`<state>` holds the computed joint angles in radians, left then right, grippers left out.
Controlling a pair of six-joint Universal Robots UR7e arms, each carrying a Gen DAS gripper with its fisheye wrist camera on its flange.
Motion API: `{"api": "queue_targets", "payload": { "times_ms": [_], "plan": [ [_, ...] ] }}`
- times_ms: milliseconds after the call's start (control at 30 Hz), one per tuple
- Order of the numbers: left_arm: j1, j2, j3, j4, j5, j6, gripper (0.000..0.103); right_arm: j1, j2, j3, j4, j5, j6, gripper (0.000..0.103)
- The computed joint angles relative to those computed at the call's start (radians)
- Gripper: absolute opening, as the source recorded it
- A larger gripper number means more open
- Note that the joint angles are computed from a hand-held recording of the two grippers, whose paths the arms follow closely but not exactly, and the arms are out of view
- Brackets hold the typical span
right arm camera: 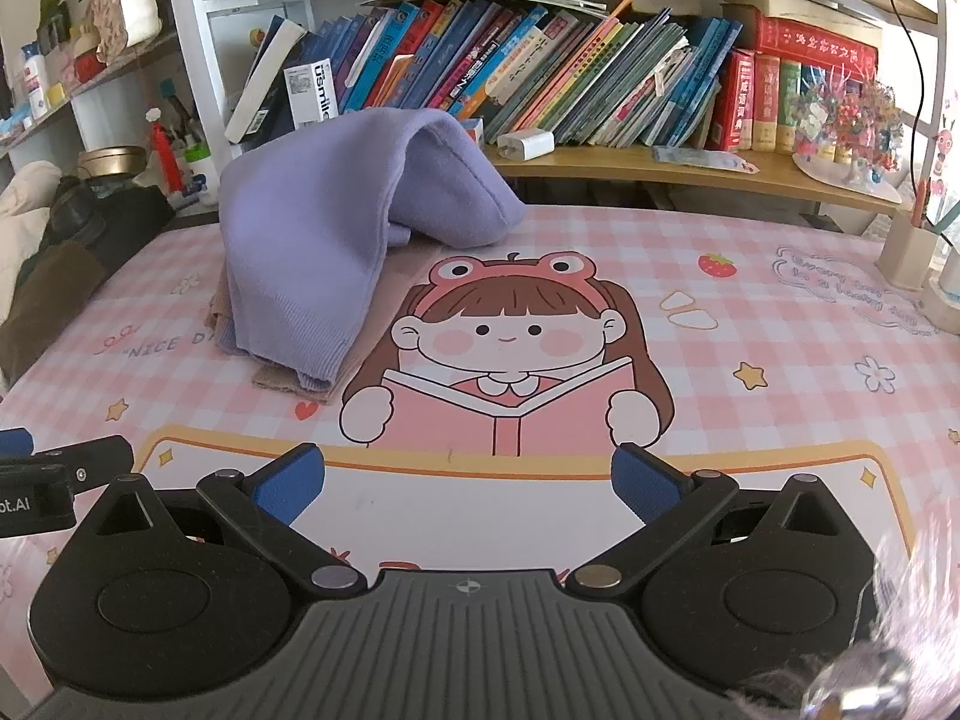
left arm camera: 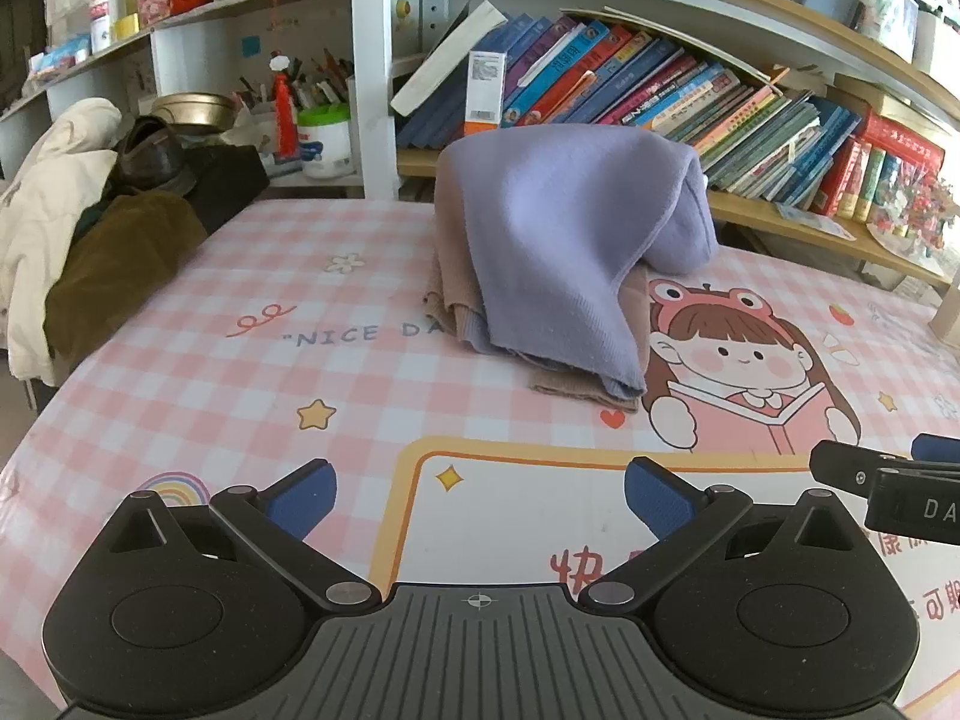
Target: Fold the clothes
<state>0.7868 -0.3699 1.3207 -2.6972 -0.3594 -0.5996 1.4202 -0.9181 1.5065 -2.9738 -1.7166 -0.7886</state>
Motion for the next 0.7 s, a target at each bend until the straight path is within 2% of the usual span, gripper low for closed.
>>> {"api": "queue_targets", "payload": {
  "times_ms": [700],
  "plan": [
    [-0.002, 0.012, -0.028, 0.039, -0.002, -0.015, 0.103, -0.007, -0.003, -0.008, 0.013, 0.008, 0.001, 0.103]
  ]
}}
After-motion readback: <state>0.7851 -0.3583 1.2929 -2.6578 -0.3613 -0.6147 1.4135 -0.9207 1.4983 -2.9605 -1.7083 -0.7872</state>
